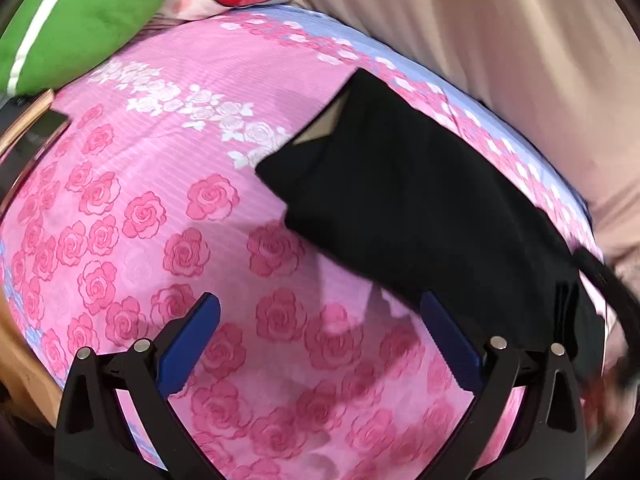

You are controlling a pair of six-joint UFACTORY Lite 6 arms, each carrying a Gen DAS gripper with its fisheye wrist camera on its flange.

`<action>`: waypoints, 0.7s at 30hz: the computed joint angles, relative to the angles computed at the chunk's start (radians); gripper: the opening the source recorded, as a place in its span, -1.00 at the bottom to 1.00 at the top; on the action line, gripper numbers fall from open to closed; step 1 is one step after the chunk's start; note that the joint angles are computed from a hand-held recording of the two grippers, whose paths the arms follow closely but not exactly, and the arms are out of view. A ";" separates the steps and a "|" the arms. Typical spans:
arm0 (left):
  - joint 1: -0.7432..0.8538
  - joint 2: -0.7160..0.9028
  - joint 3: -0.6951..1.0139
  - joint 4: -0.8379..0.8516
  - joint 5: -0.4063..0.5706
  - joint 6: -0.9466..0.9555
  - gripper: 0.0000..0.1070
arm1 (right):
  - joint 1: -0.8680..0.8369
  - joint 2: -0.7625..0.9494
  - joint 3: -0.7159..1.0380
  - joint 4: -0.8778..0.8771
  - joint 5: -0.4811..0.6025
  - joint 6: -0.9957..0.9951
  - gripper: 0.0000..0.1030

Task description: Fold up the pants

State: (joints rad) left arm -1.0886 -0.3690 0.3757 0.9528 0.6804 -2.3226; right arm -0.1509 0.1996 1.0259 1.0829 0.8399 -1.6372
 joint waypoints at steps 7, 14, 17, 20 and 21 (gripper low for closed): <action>0.052 -0.142 -0.116 -0.017 -0.003 0.092 0.84 | 0.385 0.483 0.502 -0.112 -0.355 0.396 -1.00; 0.197 -0.401 -0.251 -0.090 -0.013 0.295 0.84 | 0.407 0.045 0.019 0.129 -0.303 -0.041 0.23; 0.120 -0.419 -0.253 -0.092 0.042 0.277 0.84 | 0.492 -0.071 -0.181 0.134 -0.315 -0.141 0.26; 0.040 -0.384 -0.244 -0.084 0.080 0.228 0.84 | 0.626 -0.011 -0.196 0.276 -0.512 -0.261 -0.25; 0.029 -0.377 -0.243 -0.085 0.084 0.224 0.84 | 0.631 0.023 -0.157 0.286 -0.506 -0.245 -0.62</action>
